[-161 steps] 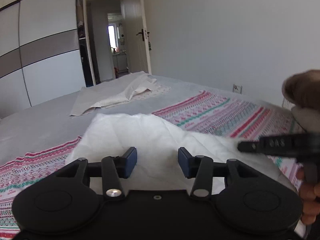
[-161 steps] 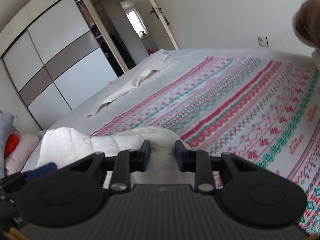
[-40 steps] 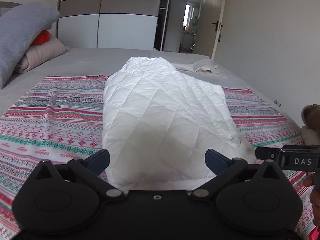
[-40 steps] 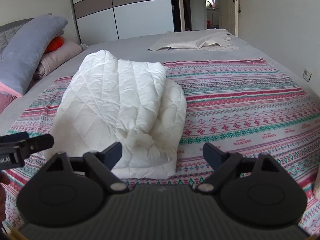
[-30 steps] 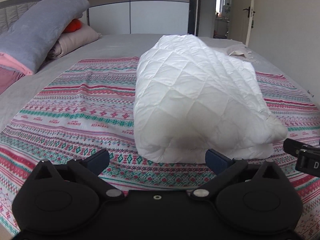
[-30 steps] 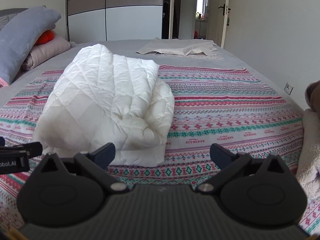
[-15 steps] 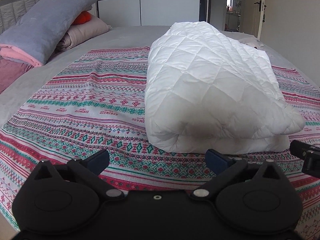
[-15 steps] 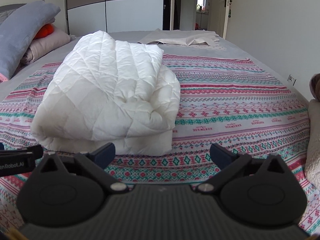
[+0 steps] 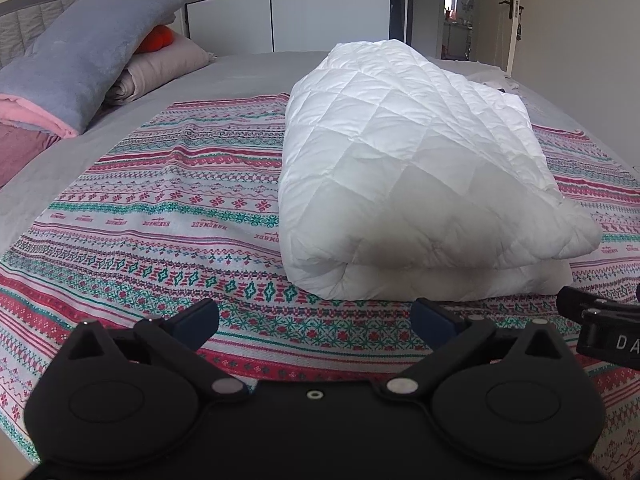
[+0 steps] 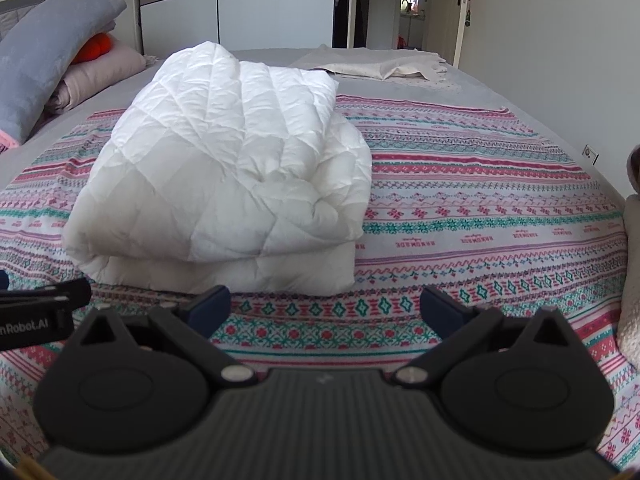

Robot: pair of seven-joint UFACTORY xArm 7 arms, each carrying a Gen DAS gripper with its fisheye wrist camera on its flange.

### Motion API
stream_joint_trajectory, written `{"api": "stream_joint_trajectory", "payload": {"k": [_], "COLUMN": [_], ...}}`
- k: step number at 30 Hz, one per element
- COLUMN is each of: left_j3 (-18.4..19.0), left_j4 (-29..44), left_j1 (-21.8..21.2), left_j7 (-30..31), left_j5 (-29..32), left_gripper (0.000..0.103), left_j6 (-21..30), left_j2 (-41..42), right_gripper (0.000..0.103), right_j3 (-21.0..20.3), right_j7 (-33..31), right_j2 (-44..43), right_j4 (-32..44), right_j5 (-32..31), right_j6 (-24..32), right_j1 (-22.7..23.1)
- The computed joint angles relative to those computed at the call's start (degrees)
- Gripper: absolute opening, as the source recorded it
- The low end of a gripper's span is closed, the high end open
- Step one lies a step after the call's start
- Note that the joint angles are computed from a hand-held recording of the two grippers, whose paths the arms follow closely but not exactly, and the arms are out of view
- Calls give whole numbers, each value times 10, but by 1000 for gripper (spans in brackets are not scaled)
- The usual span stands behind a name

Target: Fold large clothes

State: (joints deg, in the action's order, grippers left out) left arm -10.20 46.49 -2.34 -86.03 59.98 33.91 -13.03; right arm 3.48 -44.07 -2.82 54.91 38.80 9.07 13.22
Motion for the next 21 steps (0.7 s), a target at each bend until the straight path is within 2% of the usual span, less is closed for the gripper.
{"api": "stream_joint_trajectory", "payload": {"k": [21], "left_j3": [0], "left_j4": [-1], "left_j1": [-1], "left_j7": [8], "left_j5": [-6], "left_gripper": [103], "left_j6": [-10], "left_j2": [1], "right_gripper": [103], "right_j3": [1], "right_j7": [0], "right_j2": [1], "right_j4": [1], "right_j5": [-2], "right_j6": [6], "right_j1": [-2]}}
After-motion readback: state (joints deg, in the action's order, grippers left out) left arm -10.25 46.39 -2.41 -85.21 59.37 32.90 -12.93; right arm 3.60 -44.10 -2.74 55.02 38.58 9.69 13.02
